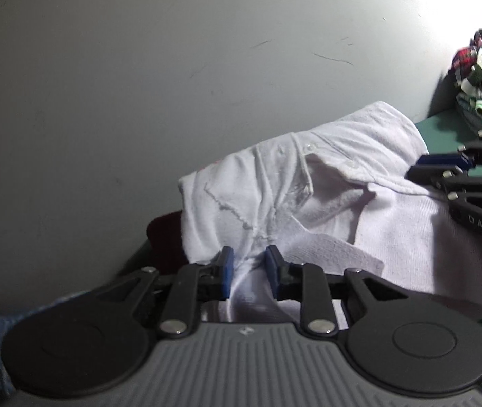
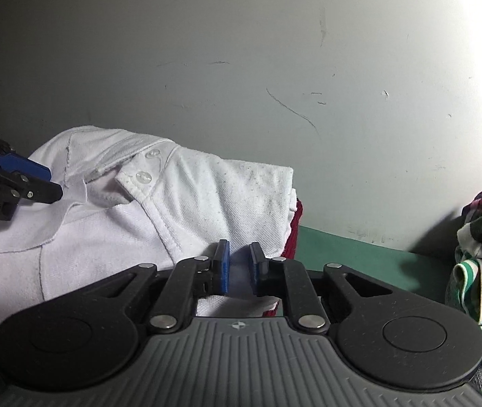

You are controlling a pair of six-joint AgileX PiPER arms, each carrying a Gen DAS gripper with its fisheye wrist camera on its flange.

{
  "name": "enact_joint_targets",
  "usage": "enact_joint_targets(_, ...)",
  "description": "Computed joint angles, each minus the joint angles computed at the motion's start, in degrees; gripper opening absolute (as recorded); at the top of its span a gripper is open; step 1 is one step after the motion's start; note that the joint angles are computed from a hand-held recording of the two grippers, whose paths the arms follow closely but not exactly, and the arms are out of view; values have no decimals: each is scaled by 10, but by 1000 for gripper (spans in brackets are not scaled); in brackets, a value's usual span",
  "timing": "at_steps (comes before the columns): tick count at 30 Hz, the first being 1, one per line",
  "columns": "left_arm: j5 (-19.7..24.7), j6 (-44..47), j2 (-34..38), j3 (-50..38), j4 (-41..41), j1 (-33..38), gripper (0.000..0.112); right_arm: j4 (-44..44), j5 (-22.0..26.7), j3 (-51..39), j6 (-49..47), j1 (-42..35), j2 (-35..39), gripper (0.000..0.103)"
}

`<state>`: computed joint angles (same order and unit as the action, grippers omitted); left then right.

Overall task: Fold clothes
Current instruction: 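Pull both open grippers back out from under the stacked white shirt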

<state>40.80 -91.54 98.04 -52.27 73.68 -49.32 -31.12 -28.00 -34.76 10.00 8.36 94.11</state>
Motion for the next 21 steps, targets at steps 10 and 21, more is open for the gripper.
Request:
enact_joint_targets(10, -119, 62, -85, 64, -55, -23, 36, -279, -31, 34, 200, -47, -81, 16)
enact_joint_targets(21, -98, 80, -96, 26, -39, -1, 34, -240, 33, -34, 280, -10, -90, 14)
